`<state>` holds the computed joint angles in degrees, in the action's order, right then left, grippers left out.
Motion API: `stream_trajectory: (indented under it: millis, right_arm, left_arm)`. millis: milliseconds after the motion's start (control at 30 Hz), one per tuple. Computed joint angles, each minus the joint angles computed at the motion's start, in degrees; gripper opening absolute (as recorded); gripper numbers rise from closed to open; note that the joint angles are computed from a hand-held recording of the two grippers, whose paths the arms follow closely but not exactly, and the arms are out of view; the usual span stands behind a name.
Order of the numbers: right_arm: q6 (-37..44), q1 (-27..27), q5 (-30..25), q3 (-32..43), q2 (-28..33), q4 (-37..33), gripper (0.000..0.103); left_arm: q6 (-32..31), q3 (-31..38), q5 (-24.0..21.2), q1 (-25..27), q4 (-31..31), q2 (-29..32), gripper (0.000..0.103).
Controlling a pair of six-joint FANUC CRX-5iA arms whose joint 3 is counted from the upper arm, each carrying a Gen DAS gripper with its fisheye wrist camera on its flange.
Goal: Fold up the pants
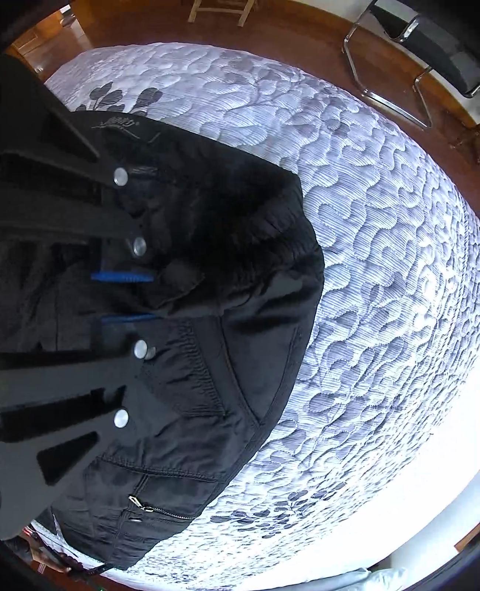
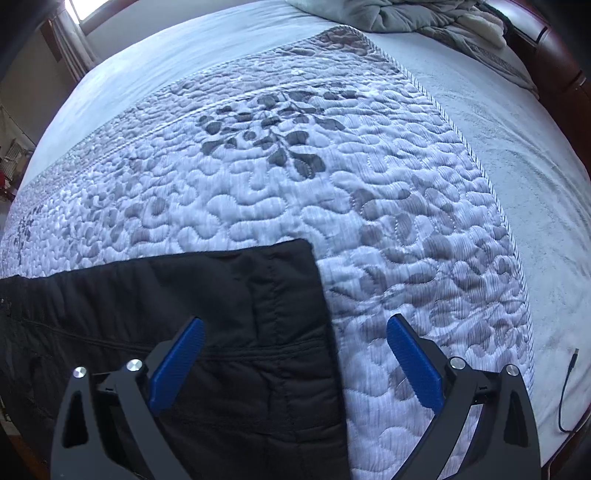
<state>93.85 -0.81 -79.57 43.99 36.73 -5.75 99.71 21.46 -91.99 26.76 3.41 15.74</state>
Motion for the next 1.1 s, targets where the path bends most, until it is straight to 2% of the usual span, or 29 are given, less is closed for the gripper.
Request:
stream_trajectory:
  millis: [67,167,300,333,400,467,567,667,733,833,967,1100]
  right_arm:
    - [-0.7,-0.2,-0.9,2.2,1.8,0.7,0.100]
    - [-0.2,-0.9,-5.2,8.5,5.7,-2.3,0.099]
    - [0.8,0.9,-4.9,9.5,6.8,-1.2,0.095]
    - [1.1,1.6,-4.1,8.7,6.5,-0.1,0.089]
    - [2.3,2.2,-4.7,9.0,6.4,-0.6,0.068]
    - [1.9,3.6,-2.9,6.5,5.1,3.3,0.031]
    - [3.1,4.8,0.4,2.1,1.9,6.9,0.017]
    - [3.1,4.6,6.4,-3.3,-3.8,6.3,0.011]
    - [4.1,3.8,9.9,-6.0,-7.9,3.2,0.009]
    - [7.0,2.6,14.0,-8.2,-13.5,-2.7,0.008]
    - [15.1,-0.5,20.4,-15.5,-24.4,-13.4,0.007]
    - [20.9,-4.4,23.8,-26.0,-35.3,-19.5,0.007]
  left_arm:
    - [0.5,0.1,0.3,-0.9,-0.4,0.4,0.011]
    - [2.4,0.4,0.1,-2.6,-0.7,0.7,0.011]
    - [1.3,1.1,-0.2,-2.0,-1.5,1.3,0.012]
    - [1.8,1.3,-0.3,-2.2,-1.8,1.6,0.012]
    - [3.1,2.1,-0.5,-2.5,-2.5,2.4,0.013]
    - [3.1,2.8,-0.1,-2.3,-3.2,3.4,0.013]
    - [3.8,4.2,0.0,-4.9,-6.0,2.5,0.011]
    - [5.1,3.9,1.4,-7.0,-7.3,0.1,0.010]
    - [5.9,2.4,3.6,-7.6,-6.8,-2.6,0.010]
    - [4.1,-4.7,10.5,-6.1,-3.3,-10.2,0.010]
    - [-3.5,-17.9,19.5,0.7,5.4,-23.1,0.010]
    - [-13.9,-31.9,23.2,8.8,15.1,-38.5,0.010]
